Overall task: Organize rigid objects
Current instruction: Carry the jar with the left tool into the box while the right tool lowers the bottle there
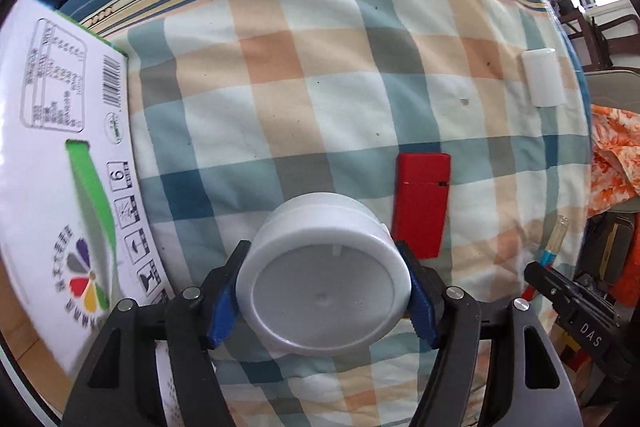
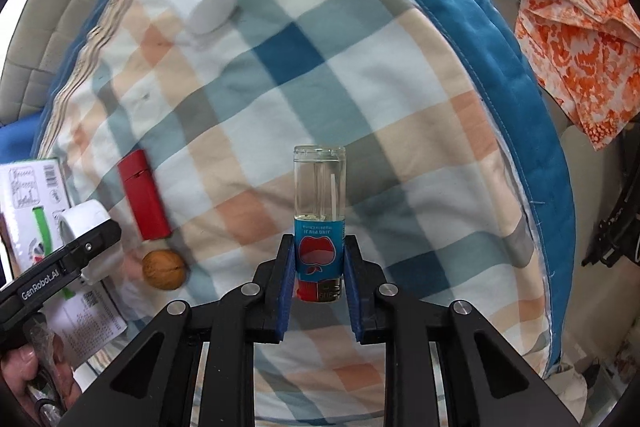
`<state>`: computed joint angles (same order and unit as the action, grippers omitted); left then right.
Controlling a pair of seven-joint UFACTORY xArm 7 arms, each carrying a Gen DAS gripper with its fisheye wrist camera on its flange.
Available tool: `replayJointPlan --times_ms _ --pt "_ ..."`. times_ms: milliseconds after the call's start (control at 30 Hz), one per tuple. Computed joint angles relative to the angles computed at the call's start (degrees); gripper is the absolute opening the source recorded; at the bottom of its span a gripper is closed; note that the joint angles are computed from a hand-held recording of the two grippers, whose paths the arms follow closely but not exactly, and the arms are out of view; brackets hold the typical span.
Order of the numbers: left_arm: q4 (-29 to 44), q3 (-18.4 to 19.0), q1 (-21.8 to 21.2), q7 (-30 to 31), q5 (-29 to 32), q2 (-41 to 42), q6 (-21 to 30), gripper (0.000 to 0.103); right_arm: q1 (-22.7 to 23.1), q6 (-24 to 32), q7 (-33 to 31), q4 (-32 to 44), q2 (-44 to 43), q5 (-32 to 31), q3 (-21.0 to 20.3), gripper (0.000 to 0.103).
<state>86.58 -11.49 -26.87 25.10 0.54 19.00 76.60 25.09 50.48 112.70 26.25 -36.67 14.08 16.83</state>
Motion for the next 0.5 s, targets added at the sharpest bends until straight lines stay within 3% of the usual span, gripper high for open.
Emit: replayJointPlan --times_ms 233,433,500 --pt "-0.56 0.29 3.99 5.81 -6.49 -6.42 1.73 0.067 -2.96 2.23 -2.44 11.70 6.70 -7.16 1.24 0.024" --pt "20.93 1.38 5.57 7.49 -7.76 4.01 9.73 0.067 -5.27 5.94 -6.93 27.89 17.33 -15.16 1.36 0.024" --pt "25.61 2.04 6.25 8.03 -7.52 6.51 10.30 0.067 -5.39 7.81 -8.55 35.17 22.62 -18.13 1.31 0.024"
